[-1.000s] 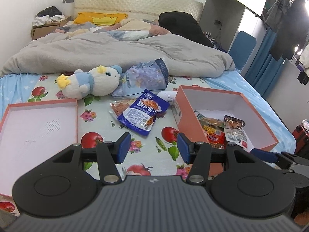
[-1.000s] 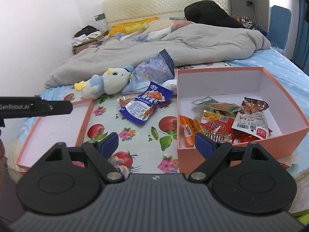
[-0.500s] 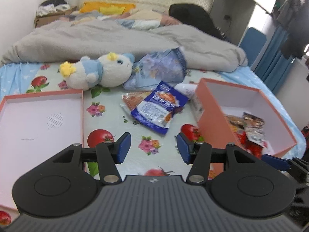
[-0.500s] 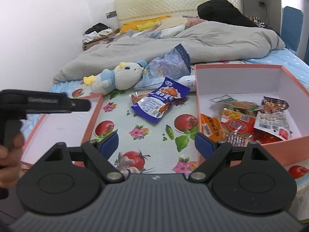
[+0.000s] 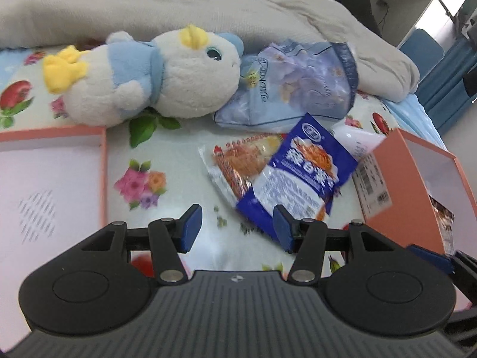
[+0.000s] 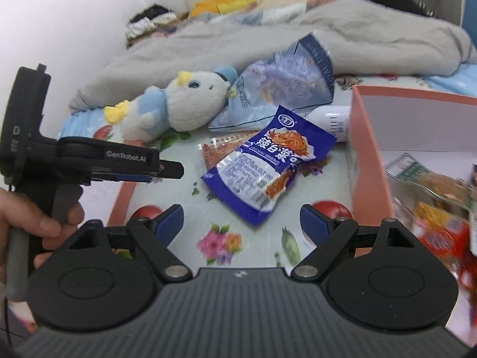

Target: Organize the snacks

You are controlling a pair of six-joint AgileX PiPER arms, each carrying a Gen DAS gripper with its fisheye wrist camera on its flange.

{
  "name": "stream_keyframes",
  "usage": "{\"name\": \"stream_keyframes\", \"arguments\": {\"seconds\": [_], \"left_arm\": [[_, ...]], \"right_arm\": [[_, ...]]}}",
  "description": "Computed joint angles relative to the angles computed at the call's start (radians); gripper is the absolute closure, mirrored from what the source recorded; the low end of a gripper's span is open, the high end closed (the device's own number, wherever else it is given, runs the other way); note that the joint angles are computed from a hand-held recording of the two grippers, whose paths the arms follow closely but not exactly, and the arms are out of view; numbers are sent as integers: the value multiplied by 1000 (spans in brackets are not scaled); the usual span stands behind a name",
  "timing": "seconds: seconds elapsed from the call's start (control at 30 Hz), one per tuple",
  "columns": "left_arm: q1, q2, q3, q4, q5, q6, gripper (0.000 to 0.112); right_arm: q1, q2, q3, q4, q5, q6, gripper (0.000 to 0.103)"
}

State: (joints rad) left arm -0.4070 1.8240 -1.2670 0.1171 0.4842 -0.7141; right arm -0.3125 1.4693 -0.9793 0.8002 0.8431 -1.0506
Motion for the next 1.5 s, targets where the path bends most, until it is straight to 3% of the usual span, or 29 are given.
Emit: {"name": "stream_keyframes", "arguments": {"seconds": [0.2, 0.53, 0.73, 0.87, 1.03, 1.1, 1.27, 1.37, 1.5], "left_arm": [[95, 165, -206, -234, 92, 212, 54], [141, 333, -314, -260, 0, 328, 47], [148, 370, -365, -324, 18, 406, 46], [132, 391, -419, -269, 78, 348, 48], [94, 438, -532, -127, 199, 226, 60], [92, 442, -540, -119, 206, 213, 67], [79, 430, -511, -63, 172, 139, 85], [67, 413, -483, -4, 158, 76, 110], [57, 353, -372, 19, 83, 12, 110]], "right_arm": [[114, 181, -169, -140, -61, 200, 17], [143, 399, -259, -58, -125, 220, 16], [162, 442, -290, -93, -151, 254, 16], [191, 447, -275, -162, -212, 269, 16], [197, 446, -298, -177, -177, 263, 38], [203, 440, -300, -191, -184, 281, 50], [208, 419, -285, -173, -226, 245, 77], [203, 383, -246, -137, -258, 186, 86], [179, 329, -191, -85, -277, 100, 93]]}}
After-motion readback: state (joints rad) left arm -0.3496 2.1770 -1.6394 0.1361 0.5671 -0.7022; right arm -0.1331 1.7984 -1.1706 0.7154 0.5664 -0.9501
